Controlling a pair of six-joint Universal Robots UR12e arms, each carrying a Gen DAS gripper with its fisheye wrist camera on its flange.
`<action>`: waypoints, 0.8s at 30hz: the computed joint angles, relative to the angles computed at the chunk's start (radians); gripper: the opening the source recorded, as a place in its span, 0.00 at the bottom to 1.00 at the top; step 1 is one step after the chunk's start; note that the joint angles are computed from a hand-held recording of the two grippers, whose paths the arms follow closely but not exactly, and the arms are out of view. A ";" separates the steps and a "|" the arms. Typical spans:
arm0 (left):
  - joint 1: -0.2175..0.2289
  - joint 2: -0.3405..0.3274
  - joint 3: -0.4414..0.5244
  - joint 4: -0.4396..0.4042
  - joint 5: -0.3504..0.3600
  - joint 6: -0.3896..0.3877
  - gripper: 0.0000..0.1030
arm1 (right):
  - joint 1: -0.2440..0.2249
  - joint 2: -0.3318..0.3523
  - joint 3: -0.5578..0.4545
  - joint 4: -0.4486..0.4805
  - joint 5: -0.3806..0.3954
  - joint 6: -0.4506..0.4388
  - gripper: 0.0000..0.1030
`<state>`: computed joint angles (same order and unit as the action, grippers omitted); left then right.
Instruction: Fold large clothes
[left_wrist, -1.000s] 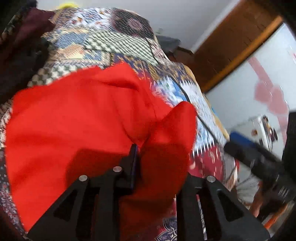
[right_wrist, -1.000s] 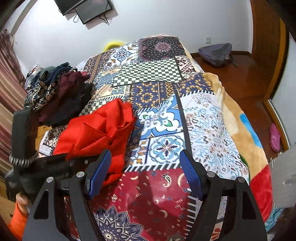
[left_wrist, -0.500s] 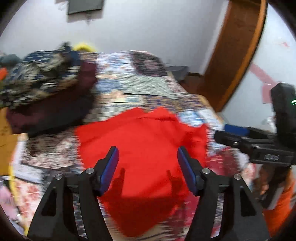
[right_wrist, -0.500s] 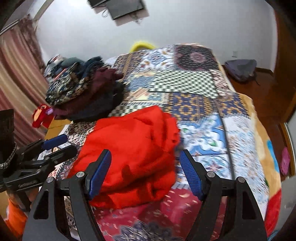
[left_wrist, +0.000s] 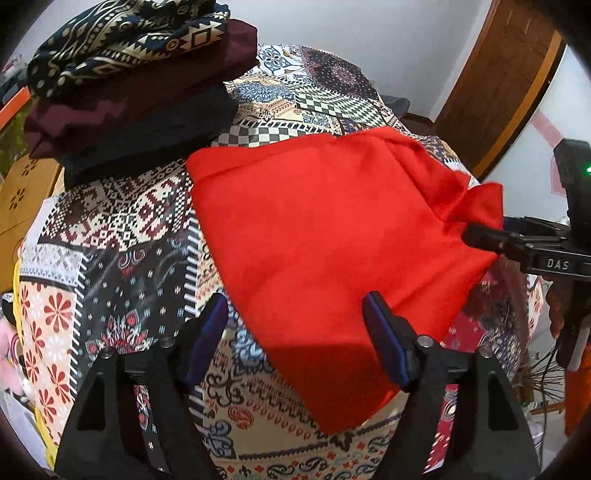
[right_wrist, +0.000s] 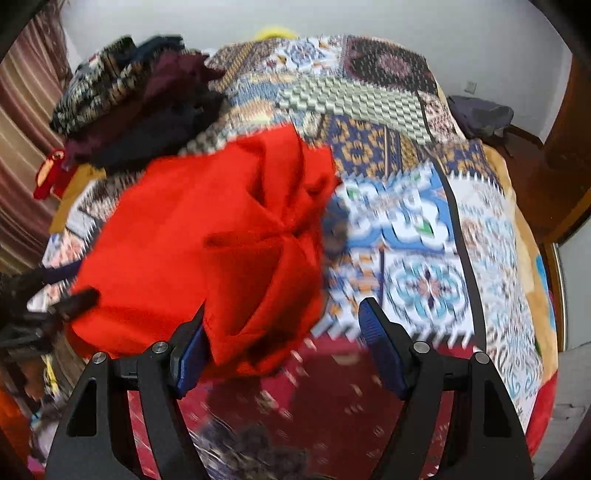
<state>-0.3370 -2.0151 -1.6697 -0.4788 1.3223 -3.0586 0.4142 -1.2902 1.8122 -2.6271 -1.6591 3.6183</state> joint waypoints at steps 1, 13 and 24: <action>0.002 0.004 -0.010 0.009 -0.004 -0.005 0.76 | 0.006 -0.002 0.003 -0.002 -0.021 -0.017 0.71; 0.013 0.060 -0.078 0.024 0.014 0.031 0.81 | 0.013 -0.065 0.030 0.045 -0.109 0.017 0.71; 0.027 0.066 -0.048 0.098 0.075 -0.043 0.81 | 0.010 -0.045 -0.016 -0.074 -0.049 -0.036 0.74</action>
